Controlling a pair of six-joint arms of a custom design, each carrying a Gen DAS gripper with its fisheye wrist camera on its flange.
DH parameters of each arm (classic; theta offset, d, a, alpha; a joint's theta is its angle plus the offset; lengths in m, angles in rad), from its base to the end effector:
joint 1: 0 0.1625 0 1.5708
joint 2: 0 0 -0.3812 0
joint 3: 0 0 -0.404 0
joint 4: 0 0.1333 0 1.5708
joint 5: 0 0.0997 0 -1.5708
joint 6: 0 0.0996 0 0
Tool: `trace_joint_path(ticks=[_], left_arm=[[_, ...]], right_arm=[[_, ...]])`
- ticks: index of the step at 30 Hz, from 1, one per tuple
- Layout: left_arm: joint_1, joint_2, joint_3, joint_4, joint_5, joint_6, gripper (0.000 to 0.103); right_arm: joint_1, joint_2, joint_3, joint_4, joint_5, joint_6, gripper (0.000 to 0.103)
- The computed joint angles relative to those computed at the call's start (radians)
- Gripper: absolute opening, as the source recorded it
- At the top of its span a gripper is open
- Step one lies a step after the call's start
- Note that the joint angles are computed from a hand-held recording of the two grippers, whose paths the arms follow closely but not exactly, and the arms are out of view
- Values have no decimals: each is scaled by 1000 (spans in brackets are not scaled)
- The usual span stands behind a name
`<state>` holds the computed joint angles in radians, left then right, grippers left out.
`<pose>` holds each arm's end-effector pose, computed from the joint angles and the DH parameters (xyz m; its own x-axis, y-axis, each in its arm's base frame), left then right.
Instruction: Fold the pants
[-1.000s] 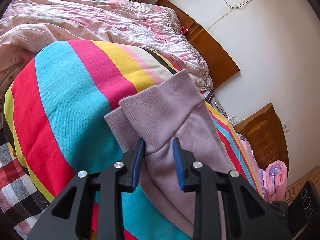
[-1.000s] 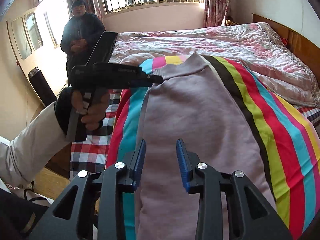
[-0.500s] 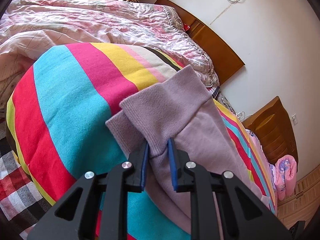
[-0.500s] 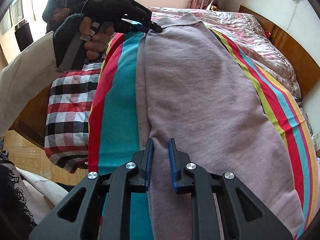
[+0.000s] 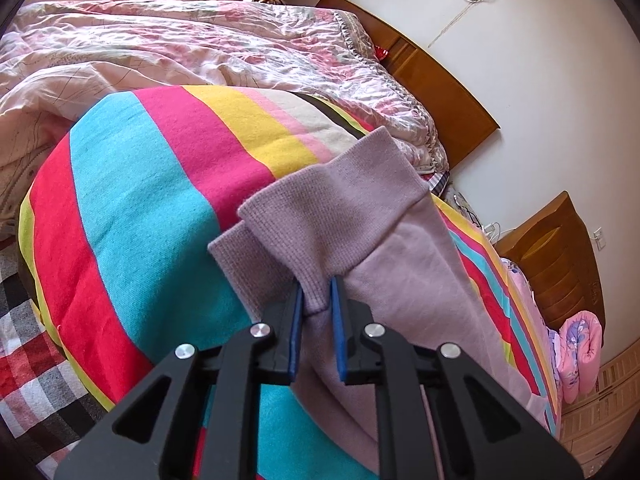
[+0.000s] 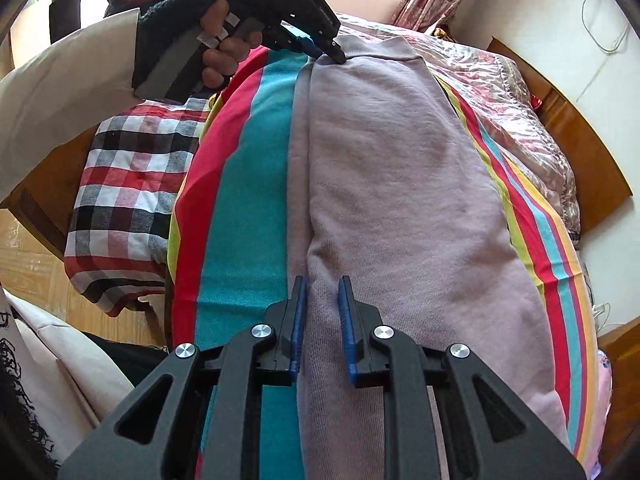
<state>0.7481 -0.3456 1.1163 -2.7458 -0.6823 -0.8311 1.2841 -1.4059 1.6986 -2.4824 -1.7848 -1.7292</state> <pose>-0.4174 -0.6747 -0.0083 -0.9378 -0.2904 -0.1904 -0.0279 0.6096 -0.7922 -0.0584 -0.5948 0.4005 -0.0851 -0.8337 0.5456 -0.9275 0.2663 0.2623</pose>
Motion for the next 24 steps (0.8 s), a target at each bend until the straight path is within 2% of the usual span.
trace_joint_path(ticks=[4, 8, 10, 13, 16, 20, 23, 24], left_arm=[[-5, -1, 7, -25, 7, 25, 9], [-19, -25, 30, -69, 10, 57, 9], [-34, -33, 33, -82, 30, 84, 9], [-40, -45, 41, -52, 54, 69, 9], [-9, -51, 53, 24, 18, -15, 9], [-9, -57, 87, -24, 24, -25, 9], [-8, -56, 76, 20, 26, -34, 10], [-4, -56, 78, 22, 20, -41, 11]], right_arm=[[-13, -10, -23, 41, 63, 80, 3], [-8, -10, -101, 184, 102, 189, 3], [-3, -14, -126, 242, 116, 218, 3], [3, -17, -123, 259, 95, 206, 3], [-1, -2, -93, 222, 43, 181, 3], [-4, -8, -75, 205, 45, 189, 3], [-5, 2, -81, 206, 24, 183, 4], [-6, 10, -85, 214, 8, 188, 8]])
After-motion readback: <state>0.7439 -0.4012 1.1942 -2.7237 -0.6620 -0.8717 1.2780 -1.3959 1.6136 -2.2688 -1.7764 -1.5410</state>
